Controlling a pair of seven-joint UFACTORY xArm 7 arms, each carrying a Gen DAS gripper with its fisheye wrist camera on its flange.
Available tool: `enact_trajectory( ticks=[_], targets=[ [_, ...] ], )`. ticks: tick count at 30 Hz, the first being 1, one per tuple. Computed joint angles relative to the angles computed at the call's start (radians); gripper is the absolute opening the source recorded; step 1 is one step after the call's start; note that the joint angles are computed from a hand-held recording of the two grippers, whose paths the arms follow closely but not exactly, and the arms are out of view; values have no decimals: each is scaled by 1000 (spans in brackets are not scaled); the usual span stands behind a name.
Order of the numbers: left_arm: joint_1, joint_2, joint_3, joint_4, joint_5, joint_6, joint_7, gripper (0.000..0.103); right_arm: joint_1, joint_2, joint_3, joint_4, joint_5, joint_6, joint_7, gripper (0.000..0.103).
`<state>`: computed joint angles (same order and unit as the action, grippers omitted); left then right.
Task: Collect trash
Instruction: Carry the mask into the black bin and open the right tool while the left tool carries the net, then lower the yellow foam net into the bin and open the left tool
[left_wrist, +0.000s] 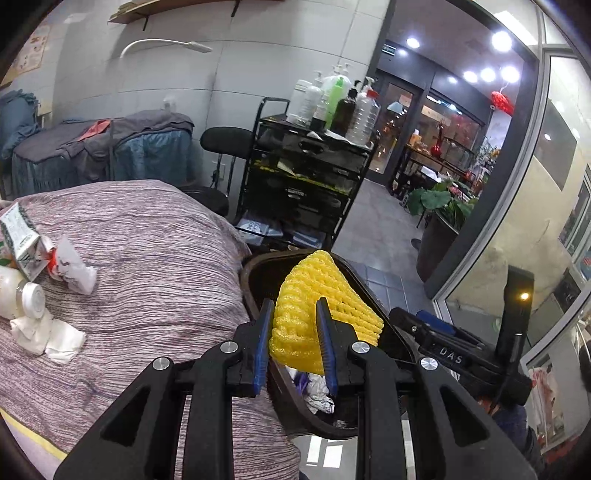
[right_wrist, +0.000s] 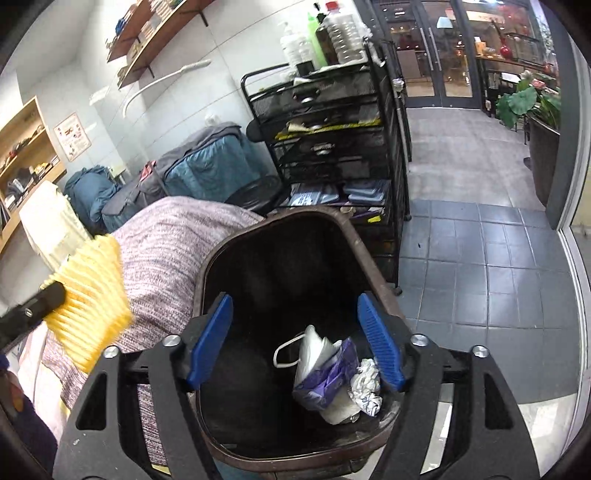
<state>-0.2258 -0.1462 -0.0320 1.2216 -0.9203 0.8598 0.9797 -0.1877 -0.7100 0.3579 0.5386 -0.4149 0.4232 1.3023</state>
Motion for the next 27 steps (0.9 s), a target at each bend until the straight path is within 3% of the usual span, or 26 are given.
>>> enact_trajectory(
  ticks=[11,27],
  targets=[
    [-22,73,-50,61,79,22,-48,23,4,-82,-6,-33,14,51,11,76],
    [-66,124,-105,52,228,-67,-97,25,-5,-155,-13,-66,27,106,24,76]
  ],
)
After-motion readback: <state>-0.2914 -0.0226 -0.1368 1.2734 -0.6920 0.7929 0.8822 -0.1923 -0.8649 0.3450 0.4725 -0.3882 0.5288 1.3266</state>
